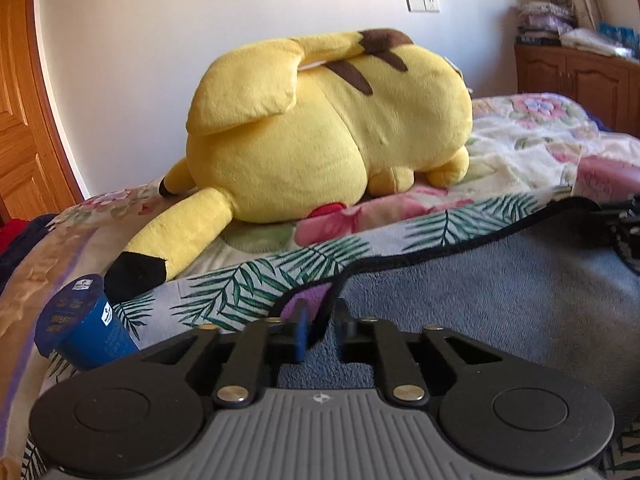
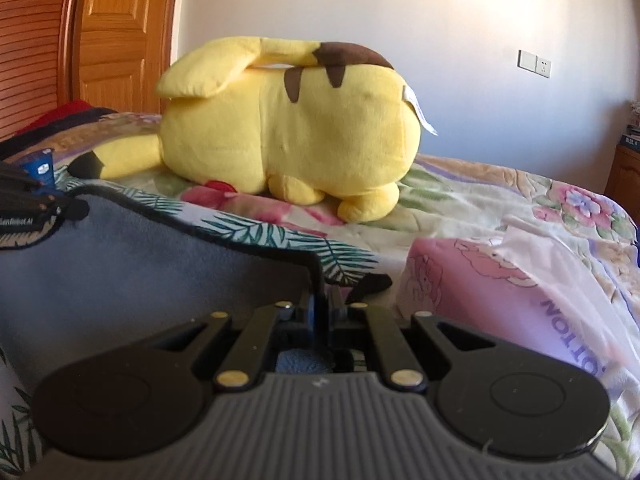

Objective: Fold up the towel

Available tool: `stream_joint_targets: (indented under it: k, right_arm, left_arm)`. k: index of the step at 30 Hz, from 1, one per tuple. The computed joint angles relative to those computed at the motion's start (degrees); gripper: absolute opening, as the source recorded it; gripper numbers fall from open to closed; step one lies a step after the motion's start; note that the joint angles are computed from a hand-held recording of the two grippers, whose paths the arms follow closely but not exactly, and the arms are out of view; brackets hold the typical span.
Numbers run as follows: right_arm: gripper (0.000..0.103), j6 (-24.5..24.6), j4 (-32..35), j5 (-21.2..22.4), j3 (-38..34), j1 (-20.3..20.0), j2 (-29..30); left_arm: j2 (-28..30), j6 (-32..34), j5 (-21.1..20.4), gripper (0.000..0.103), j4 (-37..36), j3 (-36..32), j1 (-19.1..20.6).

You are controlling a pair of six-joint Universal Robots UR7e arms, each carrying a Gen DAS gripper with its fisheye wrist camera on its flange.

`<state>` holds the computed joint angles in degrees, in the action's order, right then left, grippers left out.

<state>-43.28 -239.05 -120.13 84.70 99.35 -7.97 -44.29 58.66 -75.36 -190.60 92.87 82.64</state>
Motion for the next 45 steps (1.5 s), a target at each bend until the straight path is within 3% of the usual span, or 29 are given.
stream_joint_targets:
  k: [1, 2, 4, 12, 17, 27, 32, 45]
  right_arm:
    - [0.018, 0.0, -0.1, -0.3, -0.1, 0.1, 0.1]
    - [0.033, 0.2, -0.1, -0.3, -0.1, 0.1, 0.1]
    - [0.049, 1.1, -0.2, 0.2, 0.5, 0.2, -0.3]
    - [0.053, 4.2, -1.7, 0.1, 4.8, 1.5, -2.4]
    - [0.057, 8.2, -4.1, -1.9, 8.6, 3.2, -3.8]
    - [0.067, 11.1, -9.2, -6.8, 14.9, 7.4, -5.9]
    - [0.102, 9.8, -12.8, -8.8, 16.2, 9.8, -6.4]
    - [0.103, 9.7, -15.0, -12.5, 18.1, 14.8, -6.6]
  left_arm:
    - [-0.1, 0.0, 0.1, 0.042, -0.1, 0.3, 0.0]
    - [-0.2, -0.4, -0.2, 0.048, 0.0, 0.4, 0.0]
    - [-0.7, -2.0, -0.5, 0.067, 0.2, 0.8, 0.0]
    - [-4.3, -5.3, 0.5, 0.088, -1.0, 5.7, -0.7]
    - [-8.3, -6.7, 0.9, 0.093, -2.3, 10.9, -1.0]
    - [-15.7, -7.1, 3.2, 0.102, -4.4, 20.5, -2.9]
    - [-19.7, -9.2, 3.5, 0.103, -3.4, 24.4, -4.0]
    - [-28.7, -9.7, 6.0, 0.103, -2.0, 31.4, -7.9]
